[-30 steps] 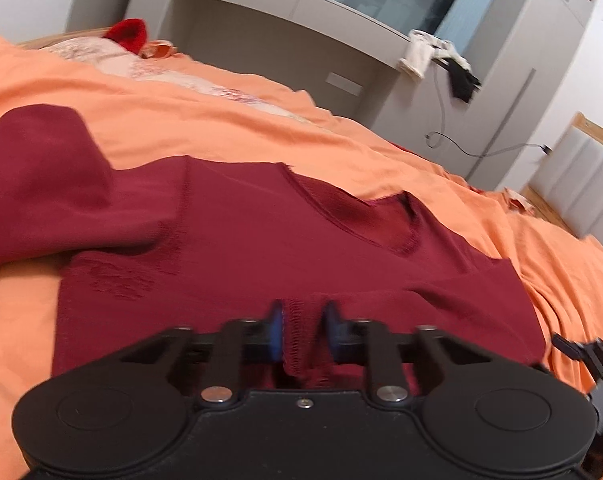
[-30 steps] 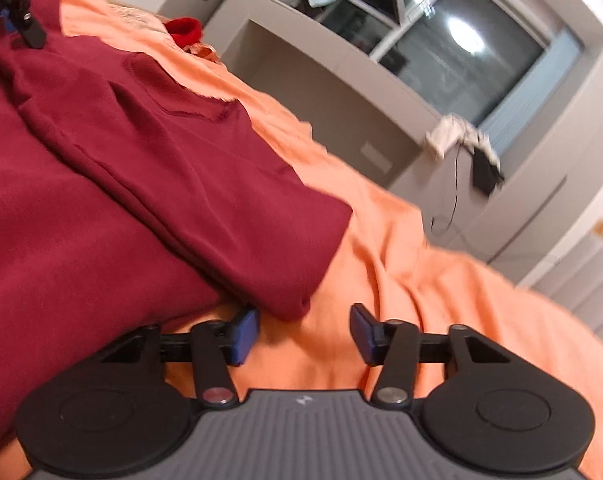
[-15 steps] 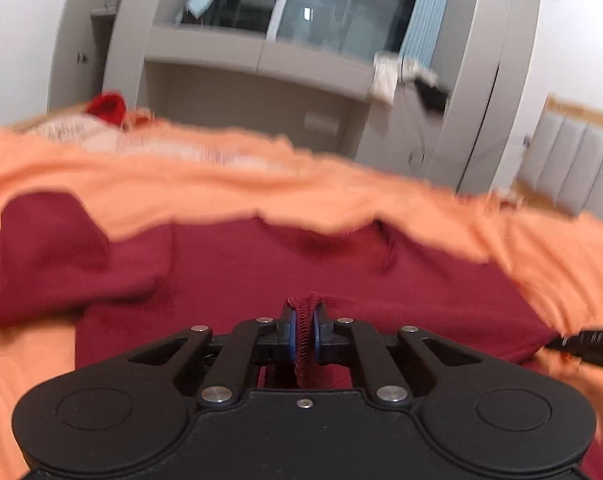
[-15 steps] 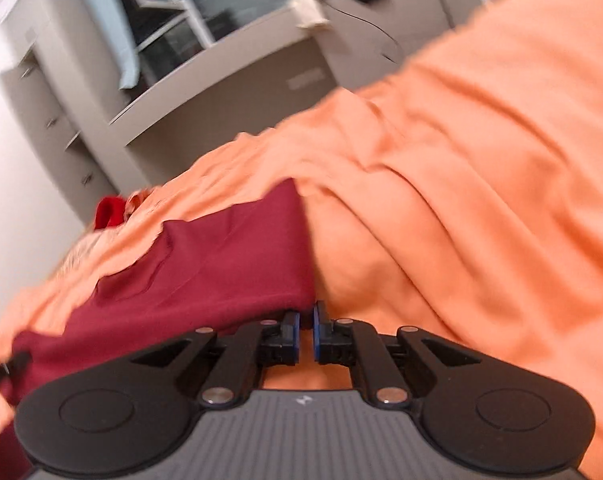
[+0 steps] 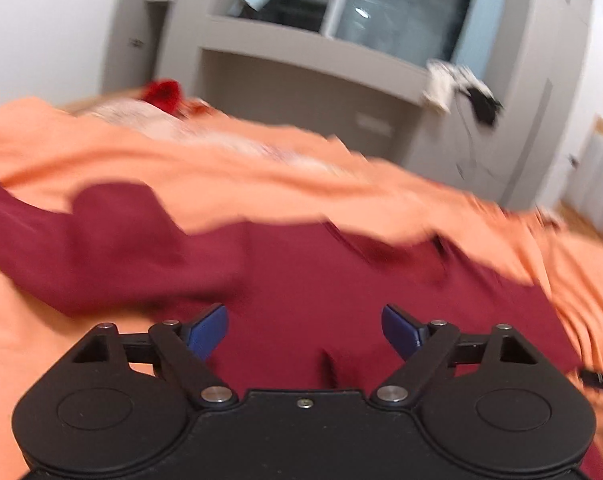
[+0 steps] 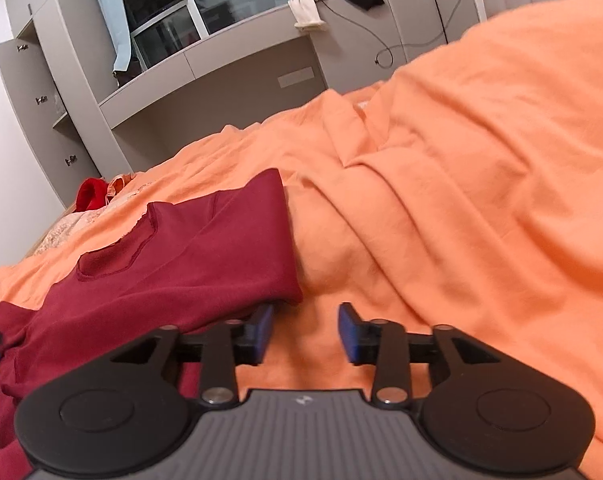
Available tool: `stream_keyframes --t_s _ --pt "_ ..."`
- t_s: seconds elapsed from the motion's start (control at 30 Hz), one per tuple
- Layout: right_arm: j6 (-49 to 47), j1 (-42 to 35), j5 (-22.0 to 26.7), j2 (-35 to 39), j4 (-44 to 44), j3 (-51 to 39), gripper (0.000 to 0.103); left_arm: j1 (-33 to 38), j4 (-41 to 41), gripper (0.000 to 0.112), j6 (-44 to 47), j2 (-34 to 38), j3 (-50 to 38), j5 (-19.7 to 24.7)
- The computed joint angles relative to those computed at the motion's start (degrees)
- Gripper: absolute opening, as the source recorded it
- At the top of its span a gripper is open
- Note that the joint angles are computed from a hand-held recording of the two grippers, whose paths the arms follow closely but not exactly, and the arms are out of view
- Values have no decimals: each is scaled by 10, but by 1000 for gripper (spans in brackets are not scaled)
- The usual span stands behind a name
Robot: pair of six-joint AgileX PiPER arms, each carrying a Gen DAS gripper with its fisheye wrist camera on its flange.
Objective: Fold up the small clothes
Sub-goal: 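Grasp the other sleeve cuff with the left tool and lift it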
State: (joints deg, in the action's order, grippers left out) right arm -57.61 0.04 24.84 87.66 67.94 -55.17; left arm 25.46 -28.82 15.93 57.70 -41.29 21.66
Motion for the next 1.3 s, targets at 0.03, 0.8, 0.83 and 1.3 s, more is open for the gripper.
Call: stream_keyframes --t_s 0.03,0.8,0.83,1.3 --pt "-6 0 -4 -10 1 7 57 29 -17 97 16 -7 -7 13" --pt "-160 113 -51 -241 140 149 103 503 -114 102 202 341 -357 145" --pt "-179 121 -58 -241 155 151 103 501 -98 102 170 364 -381 149" --pt "-233 138 -82 -202 181 153 103 494 -171 24 164 440 -415 191"
